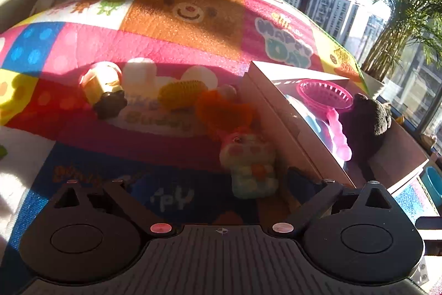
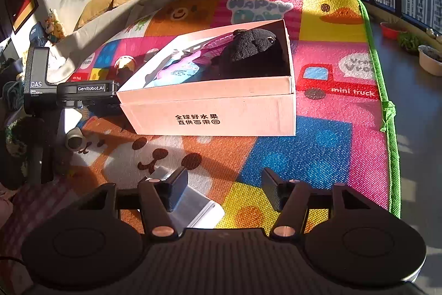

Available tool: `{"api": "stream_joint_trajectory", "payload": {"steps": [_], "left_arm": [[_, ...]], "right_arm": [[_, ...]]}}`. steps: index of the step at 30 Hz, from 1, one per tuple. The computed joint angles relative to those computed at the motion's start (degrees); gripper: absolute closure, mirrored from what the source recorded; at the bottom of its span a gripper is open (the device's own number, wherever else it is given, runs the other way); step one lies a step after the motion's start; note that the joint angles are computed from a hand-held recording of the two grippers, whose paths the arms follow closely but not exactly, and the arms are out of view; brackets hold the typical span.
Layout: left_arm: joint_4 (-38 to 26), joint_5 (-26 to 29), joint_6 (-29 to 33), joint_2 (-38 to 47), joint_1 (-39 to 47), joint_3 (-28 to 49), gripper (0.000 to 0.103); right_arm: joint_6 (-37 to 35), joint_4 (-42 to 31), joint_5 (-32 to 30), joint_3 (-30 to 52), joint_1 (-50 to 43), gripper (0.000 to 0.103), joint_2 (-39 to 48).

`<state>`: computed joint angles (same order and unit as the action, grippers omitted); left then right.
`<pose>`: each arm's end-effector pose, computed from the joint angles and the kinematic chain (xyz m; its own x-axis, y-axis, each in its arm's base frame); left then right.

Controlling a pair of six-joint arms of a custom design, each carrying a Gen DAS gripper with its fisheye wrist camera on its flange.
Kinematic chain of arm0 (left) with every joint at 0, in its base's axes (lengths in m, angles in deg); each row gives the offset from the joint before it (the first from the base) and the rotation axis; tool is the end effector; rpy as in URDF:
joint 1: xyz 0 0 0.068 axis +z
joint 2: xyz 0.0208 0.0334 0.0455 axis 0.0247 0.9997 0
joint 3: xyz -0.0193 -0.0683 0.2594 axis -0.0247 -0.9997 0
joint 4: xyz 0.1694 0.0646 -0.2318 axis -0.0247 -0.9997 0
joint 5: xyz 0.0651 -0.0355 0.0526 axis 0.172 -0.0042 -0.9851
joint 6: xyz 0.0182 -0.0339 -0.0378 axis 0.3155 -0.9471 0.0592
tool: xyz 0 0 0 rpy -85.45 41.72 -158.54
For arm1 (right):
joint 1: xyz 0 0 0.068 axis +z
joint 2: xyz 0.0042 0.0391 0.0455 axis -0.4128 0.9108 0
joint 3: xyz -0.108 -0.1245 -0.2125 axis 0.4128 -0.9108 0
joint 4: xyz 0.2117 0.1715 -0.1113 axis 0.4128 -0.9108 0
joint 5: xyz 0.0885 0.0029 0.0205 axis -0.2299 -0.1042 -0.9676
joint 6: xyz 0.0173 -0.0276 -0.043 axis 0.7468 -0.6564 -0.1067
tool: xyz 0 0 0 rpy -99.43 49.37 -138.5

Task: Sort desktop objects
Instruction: 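Grasp the clear white plastic case with the right tool and lift it, then grasp the pink cat figurine with the left tool while the right tool holds the case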

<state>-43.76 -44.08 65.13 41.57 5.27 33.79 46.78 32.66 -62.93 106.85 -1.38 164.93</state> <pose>0.3932 0.0110 -0.0036 -0.6218 0.0778 -0.7793 0.3497 0.9179 -0.1874 0.2197 0.0919 0.0045 -0.6810 0.0793 -0.7280 -0.1427 0.9607 0.2381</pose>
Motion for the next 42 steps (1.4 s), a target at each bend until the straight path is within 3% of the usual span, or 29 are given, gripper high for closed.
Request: {"api": "stream_joint_trajectory", "payload": {"steps": [5, 9, 15, 21, 23, 25, 29, 34, 38, 41, 42], "left_arm": [[6.5, -8.6, 0.0, -0.7, 0.4, -2.2, 0.009], [1.3, -1.0, 1.8, -0.4, 3.2, -0.8, 0.009], [6.4, -2.7, 3.3, -1.4, 1.4, -4.5, 0.007], [7.0, -2.6, 3.7, -1.2, 0.9, -4.4, 0.005], [7.7, -5.0, 1.8, -2.0, 1.5, -5.4, 0.003], [8.6, -9.0, 0.4, -3.5, 2.1, -7.7, 0.001], [13.2, -14.0, -0.1, -6.5, 5.6, -15.0, 0.0], [14.6, -8.9, -1.9, -10.3, 13.1, -20.3, 0.0], [14.6, -3.8, -0.8, -13.0, 16.7, -22.4, 0.0], [15.0, -2.0, -0.6, -13.7, 18.0, -22.8, 0.0], [14.7, -1.5, -0.5, -13.9, 18.2, -22.8, 0.0]], "right_arm": [[0.9, 1.5, 1.5, -0.3, 1.4, 0.037, 1.2], [1.3, 2.6, 2.3, -0.2, 1.9, 0.034, 2.1], [-0.1, 2.7, 5.2, -1.1, 2.0, 0.034, -2.2], [-1.6, -0.4, 6.4, -1.2, 2.3, 0.034, -8.8], [-3.2, -5.1, 8.2, 0.8, 4.8, 0.04, -11.1], [-6.6, -10.1, 11.3, 4.1, 8.1, 0.056, -12.4], [-15.9, -20.3, 14.7, 16.8, 14.6, 0.057, -9.3], [-29.0, -38.2, 22.7, 47.8, 20.3, 0.056, 10.6], [-28.3, -57.3, 28.8, 73.6, 20.4, 0.056, 27.5], [-27.2, -65.3, 30.5, 83.0, 19.8, 0.057, 33.9], [-28.0, -66.2, 31.3, 84.1, 19.9, 0.061, 34.8]]}}
